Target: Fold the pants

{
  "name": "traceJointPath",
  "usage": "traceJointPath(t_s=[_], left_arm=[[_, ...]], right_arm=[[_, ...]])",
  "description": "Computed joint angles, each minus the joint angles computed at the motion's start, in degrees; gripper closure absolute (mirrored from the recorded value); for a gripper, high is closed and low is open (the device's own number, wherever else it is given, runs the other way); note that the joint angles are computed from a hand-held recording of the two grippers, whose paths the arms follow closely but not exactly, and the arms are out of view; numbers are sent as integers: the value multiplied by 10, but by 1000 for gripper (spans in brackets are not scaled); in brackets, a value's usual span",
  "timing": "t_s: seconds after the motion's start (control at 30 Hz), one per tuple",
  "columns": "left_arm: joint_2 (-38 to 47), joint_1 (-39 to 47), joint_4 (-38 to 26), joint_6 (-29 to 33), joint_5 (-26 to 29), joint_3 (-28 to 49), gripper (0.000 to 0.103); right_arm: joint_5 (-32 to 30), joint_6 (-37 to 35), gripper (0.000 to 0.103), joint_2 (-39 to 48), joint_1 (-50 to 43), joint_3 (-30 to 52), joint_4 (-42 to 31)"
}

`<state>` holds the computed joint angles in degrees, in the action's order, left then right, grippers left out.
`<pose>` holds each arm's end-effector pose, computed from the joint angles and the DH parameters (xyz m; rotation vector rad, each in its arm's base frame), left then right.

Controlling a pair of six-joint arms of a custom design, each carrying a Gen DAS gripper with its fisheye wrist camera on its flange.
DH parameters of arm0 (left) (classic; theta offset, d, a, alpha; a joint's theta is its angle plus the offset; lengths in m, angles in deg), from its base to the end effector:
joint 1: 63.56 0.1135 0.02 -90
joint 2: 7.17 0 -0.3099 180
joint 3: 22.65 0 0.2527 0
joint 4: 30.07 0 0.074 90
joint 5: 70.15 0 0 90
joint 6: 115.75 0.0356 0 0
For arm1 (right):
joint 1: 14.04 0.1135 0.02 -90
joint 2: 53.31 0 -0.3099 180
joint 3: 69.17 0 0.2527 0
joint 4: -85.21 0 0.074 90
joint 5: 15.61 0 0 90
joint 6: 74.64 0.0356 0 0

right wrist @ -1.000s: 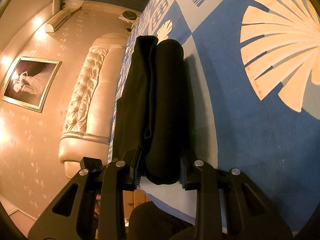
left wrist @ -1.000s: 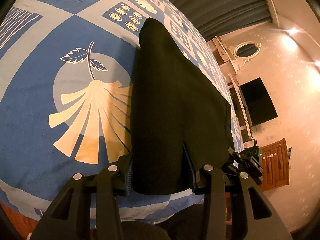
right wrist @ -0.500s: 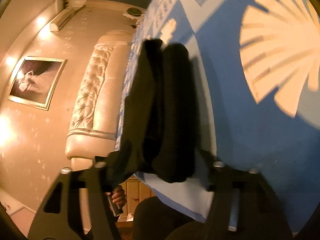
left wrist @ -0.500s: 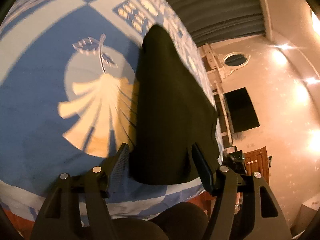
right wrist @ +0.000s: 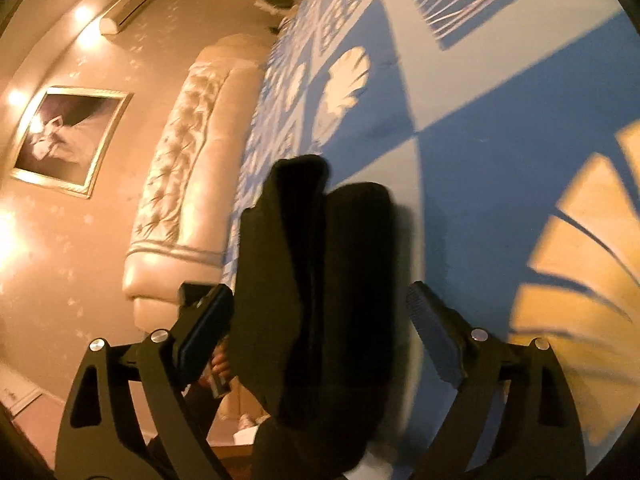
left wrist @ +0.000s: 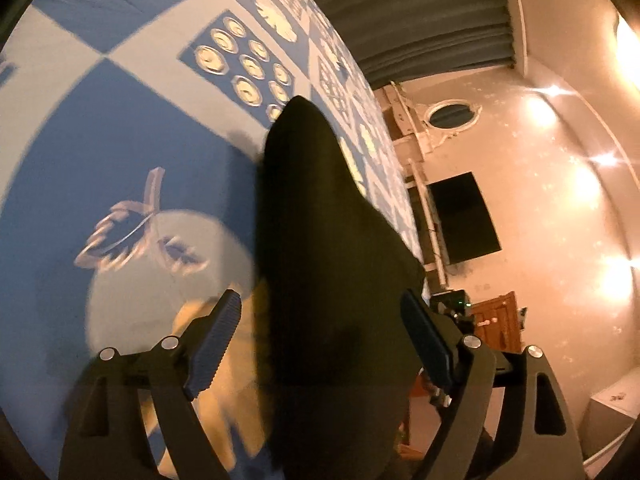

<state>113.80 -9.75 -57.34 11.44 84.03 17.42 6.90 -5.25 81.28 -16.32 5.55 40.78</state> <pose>0.1390 0.1357 0.0447 -0.5466 2.1866 -1.2414 0.3438 0.0192 0.0307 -0.1974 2.5805 1.7528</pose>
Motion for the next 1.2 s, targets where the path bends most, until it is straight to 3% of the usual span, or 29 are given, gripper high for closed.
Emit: traceJointPath(t_s=[0.1, 0.2, 0.23, 0.3, 0.37, 0.4, 0.43, 0.47, 0.57, 0.7, 0.87, 0.93, 1.1, 1.2], left_arm=[[6, -48, 1, -7, 19, 18, 22], [-1, -87, 23, -19, 2, 23, 22], [1, -98, 31, -21, -6, 25, 22], [2, -106, 35, -13, -16, 25, 22], [-12, -122, 74, -30, -32, 9, 23], [-20, -127, 91, -34, -43, 0, 30], [-29, -136, 119, -45, -60, -13, 44], [-35, -145, 140, -50, -80, -21, 48], [-18, -136, 145, -39, -69, -18, 59], [10, -116, 133, -3, -45, -13, 65], [11, -125, 132, -6, -34, -7, 65], [24, -109, 91, 35, -29, 4, 64], [44, -89, -27, 90, -10, 56, 52], [44, -88, -59, 114, 6, 67, 40]], right_arm=[[3, -69, 13, 21, 13, 41, -76], [21, -80, 17, 16, 24, 45, -80], [30, -75, 23, 9, 27, 38, -72], [61, -61, 57, 7, 30, 32, -52], [48, -75, 64, 24, 21, 39, -64], [40, -80, 67, 28, 18, 38, -66], [33, -82, 69, 32, 15, 36, -65], [28, -80, 72, 33, 13, 33, -59], [16, -77, 76, 33, 9, 22, -44], [5, -104, 77, 49, 3, 38, -71], [1, -141, 77, 67, -3, 59, -110], [-6, -153, 74, 73, -6, 65, -126], [-39, -242, 51, 89, -18, 84, -202], [-31, -236, 41, 67, -18, 68, -177]])
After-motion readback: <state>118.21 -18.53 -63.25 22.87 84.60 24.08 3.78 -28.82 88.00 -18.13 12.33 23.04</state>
